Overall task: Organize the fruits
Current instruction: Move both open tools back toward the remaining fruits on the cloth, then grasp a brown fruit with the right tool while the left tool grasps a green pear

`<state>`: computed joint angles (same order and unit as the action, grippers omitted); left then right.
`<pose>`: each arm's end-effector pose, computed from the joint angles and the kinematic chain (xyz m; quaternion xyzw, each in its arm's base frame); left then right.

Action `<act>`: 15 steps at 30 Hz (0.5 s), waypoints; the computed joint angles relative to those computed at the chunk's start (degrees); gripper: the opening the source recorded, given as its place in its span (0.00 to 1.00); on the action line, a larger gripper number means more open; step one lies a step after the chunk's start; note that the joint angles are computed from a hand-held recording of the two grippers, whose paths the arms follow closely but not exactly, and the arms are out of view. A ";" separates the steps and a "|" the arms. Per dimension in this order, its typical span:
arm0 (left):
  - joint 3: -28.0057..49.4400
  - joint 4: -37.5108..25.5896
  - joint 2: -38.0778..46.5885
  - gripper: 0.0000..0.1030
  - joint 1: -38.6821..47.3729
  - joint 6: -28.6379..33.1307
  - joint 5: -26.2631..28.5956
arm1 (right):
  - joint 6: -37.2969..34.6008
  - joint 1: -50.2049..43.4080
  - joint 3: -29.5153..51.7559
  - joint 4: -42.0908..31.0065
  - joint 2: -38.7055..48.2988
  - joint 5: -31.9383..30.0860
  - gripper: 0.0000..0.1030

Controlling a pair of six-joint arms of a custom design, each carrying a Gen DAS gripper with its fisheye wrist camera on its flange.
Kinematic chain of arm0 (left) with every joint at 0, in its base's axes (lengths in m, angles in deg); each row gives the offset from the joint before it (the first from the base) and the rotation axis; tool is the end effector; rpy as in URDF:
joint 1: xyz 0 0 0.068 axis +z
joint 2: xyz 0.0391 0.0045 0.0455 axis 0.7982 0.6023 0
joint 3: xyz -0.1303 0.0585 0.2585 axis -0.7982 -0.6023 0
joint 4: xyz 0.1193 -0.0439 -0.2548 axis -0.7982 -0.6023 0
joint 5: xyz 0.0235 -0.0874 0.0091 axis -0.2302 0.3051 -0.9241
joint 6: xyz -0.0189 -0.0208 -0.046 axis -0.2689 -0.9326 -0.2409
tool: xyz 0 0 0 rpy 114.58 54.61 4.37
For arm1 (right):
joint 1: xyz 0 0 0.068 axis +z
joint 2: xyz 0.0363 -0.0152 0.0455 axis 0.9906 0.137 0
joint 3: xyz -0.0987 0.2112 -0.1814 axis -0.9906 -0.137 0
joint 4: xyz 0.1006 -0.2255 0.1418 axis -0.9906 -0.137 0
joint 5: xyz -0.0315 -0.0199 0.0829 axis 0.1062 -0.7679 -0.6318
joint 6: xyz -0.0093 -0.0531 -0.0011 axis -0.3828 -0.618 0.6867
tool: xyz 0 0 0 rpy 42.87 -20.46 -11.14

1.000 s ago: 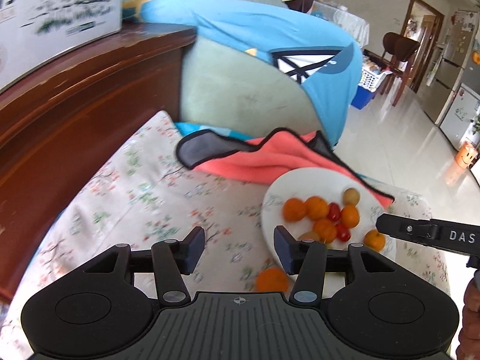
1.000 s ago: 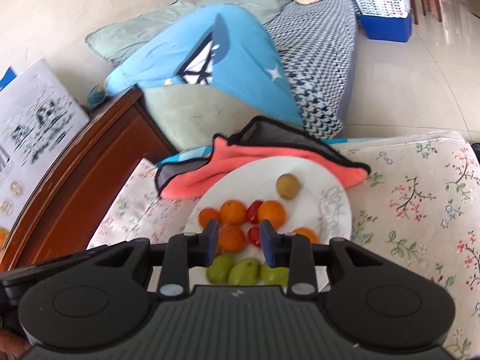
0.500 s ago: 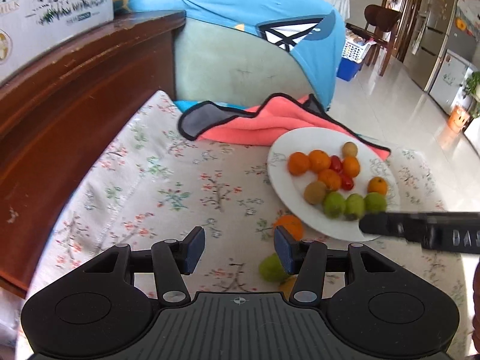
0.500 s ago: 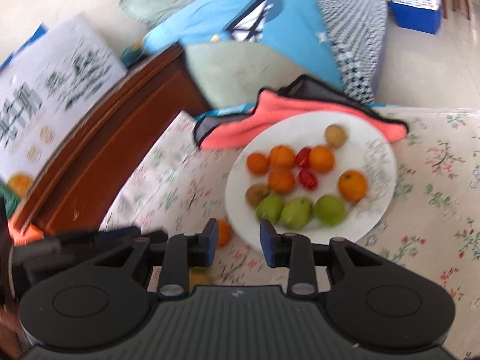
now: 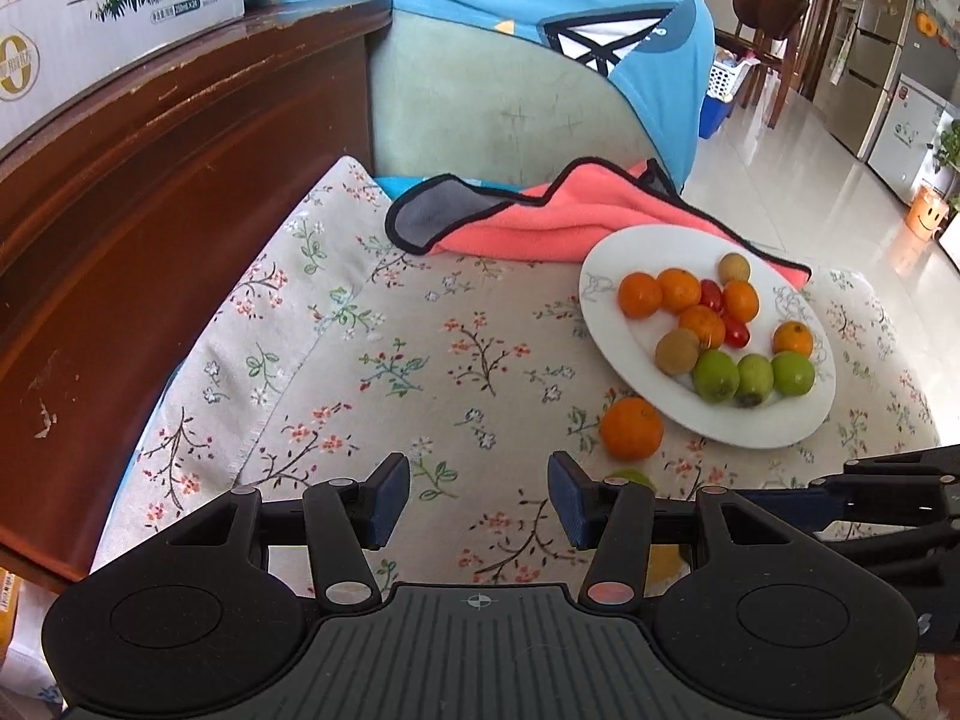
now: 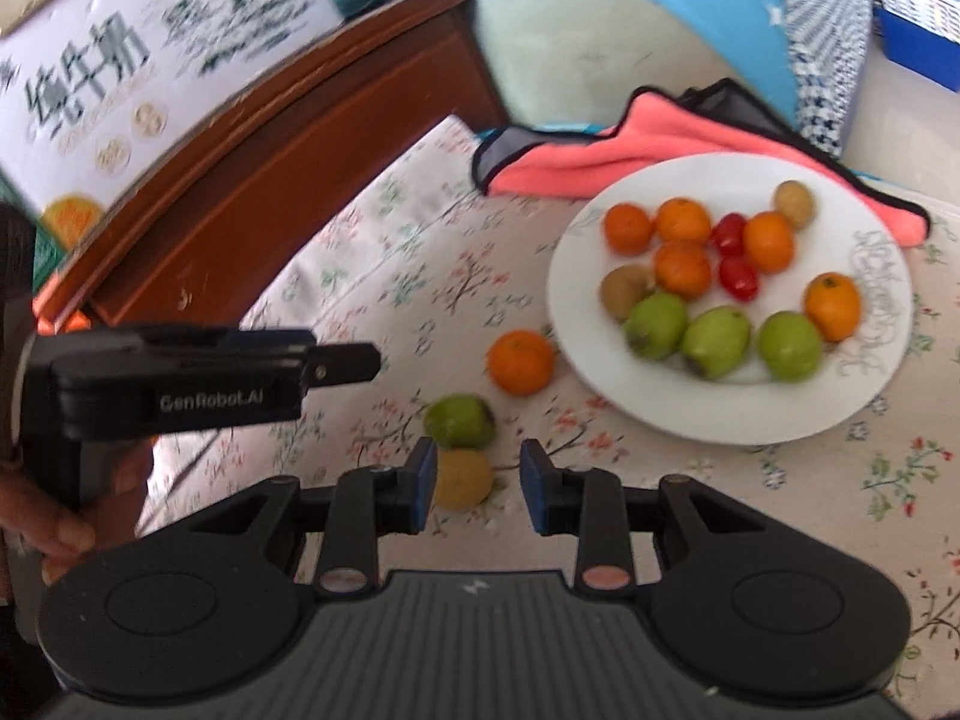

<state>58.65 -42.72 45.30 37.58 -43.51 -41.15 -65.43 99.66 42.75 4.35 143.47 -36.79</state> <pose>0.3319 -0.0975 0.0753 0.2113 0.9180 -0.1037 0.3191 0.2488 0.0844 0.0545 0.0192 0.9231 0.2018 0.3269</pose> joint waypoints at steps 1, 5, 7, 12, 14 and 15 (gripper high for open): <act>0.02 -0.15 0.14 0.48 0.30 0.24 0.23 | -0.57 0.63 0.45 -0.43 0.45 0.42 0.31; -0.02 -0.50 0.56 0.48 1.34 1.10 0.08 | -1.79 2.35 1.56 -1.17 1.83 1.35 0.31; -0.06 -0.68 0.67 0.48 1.81 1.27 0.34 | -2.29 3.22 2.07 -1.55 2.29 2.39 0.33; 0.14 -1.31 0.81 0.48 2.33 1.07 1.68 | -2.98 5.02 3.48 -1.48 4.40 5.40 0.34; 0.25 -1.48 0.89 0.48 2.25 0.80 1.99 | -3.24 5.35 3.74 -0.94 5.20 5.43 0.34; 0.28 -1.56 0.88 0.48 2.19 0.71 2.13 | -3.38 5.50 3.95 -0.94 5.51 5.41 0.34</act>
